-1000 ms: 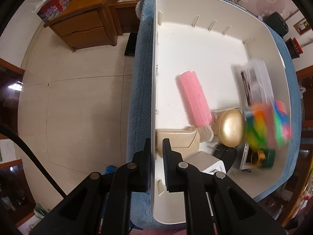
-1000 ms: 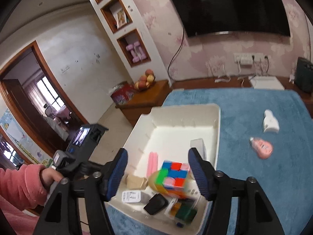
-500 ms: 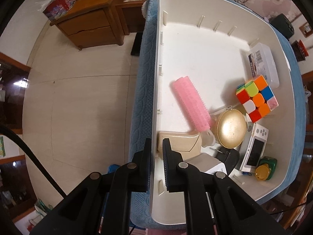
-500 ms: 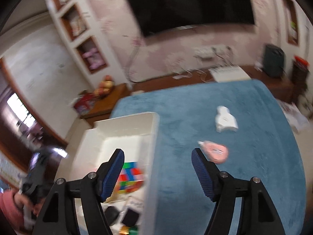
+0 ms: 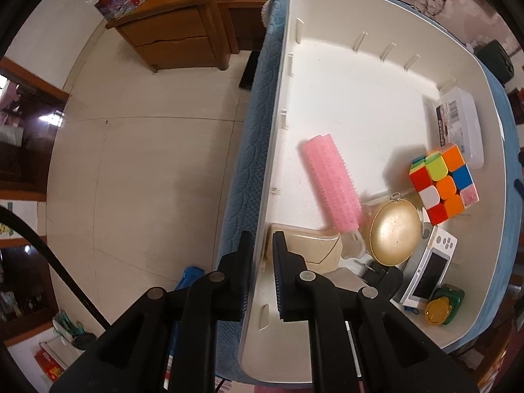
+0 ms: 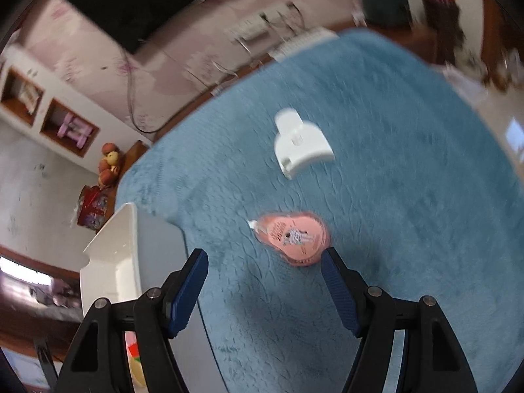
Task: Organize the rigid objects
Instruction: 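Grasp the pink tape roller with the right gripper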
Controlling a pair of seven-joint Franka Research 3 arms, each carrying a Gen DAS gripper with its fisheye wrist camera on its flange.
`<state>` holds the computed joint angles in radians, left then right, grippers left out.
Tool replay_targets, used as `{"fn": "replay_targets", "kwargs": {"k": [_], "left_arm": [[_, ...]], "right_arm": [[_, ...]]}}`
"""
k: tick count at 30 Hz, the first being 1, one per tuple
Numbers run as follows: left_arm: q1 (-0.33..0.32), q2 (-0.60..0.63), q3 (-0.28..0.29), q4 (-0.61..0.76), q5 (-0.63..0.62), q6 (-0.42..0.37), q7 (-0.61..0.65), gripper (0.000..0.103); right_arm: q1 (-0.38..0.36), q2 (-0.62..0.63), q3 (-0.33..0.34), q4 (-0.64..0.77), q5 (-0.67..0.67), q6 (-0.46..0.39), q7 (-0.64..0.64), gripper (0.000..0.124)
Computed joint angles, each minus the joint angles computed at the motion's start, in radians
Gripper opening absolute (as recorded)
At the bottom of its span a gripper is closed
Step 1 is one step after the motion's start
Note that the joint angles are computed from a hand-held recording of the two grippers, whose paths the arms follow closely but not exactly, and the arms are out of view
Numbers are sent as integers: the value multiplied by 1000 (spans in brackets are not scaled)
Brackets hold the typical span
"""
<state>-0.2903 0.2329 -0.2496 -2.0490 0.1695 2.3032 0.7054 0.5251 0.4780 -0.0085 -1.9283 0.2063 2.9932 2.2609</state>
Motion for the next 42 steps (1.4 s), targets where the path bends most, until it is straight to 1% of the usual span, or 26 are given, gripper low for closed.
{"fn": "replay_targets", "kwargs": {"k": [1,3,6,7,9,11,12,14,16,17,20,24,26,27,28,32,35,39,42], "left_arm": [[-2,1,1,3,2,-5,-8,11],[-8,5,2,10,11,-17,-27,11],[-11,10,4,20,22,-28,-40,12],[-13,12,4,23,27,-31,-45,12],[-17,16,4,28,35,-38,-55,12],[-19,18,4,31,37,-41,-68,12],[-20,18,3,30,37,-40,-75,12],[-20,17,4,28,38,-39,-85,12],[-19,13,3,24,37,-37,-89,12],[-18,12,3,24,37,-38,-91,12],[-16,7,3,20,35,-38,-94,12],[-14,4,3,17,34,-38,-96,12],[-13,2,4,15,34,-37,-99,12],[-12,-1,4,11,33,-34,-97,12],[-11,-3,4,7,32,-32,-96,12],[-9,-6,3,1,31,-27,-92,12],[-7,-12,3,-8,32,-19,-87,12],[-4,-20,2,-23,27,-5,-73,12],[1,-27,0,-34,17,8,-53,12]], "right_arm": [[-33,22,34,25,29,-23,-12,72],[-37,43,38,50,42,-47,-6,72],[-10,88,3,111,31,-109,50,72],[10,105,-22,136,17,-142,92,72],[20,135,-40,177,-4,-181,143,72],[21,158,-46,211,-25,-208,178,75],[34,164,-61,224,-48,-218,200,76],[42,188,-71,275,-89,-266,223,80],[44,217,-76,322,-122,-298,244,89],[41,226,-73,344,-132,-316,249,92],[55,271,-85,438,-191,-423,274,95],[67,328,-89,557,-265,-568,290,95],[69,356,-88,614,-290,-631,301,93],[74,365,-92,636,-305,-661,313,87],[79,371,-98,653,-323,-692,324,86],[63,362,-80,635,-341,-678,323,86],[52,348,-68,608,-340,-650,311,86],[23,304,-41,533,-304,-600,276,86],[13,264,-30,474,-286,-588,243,86]]}}
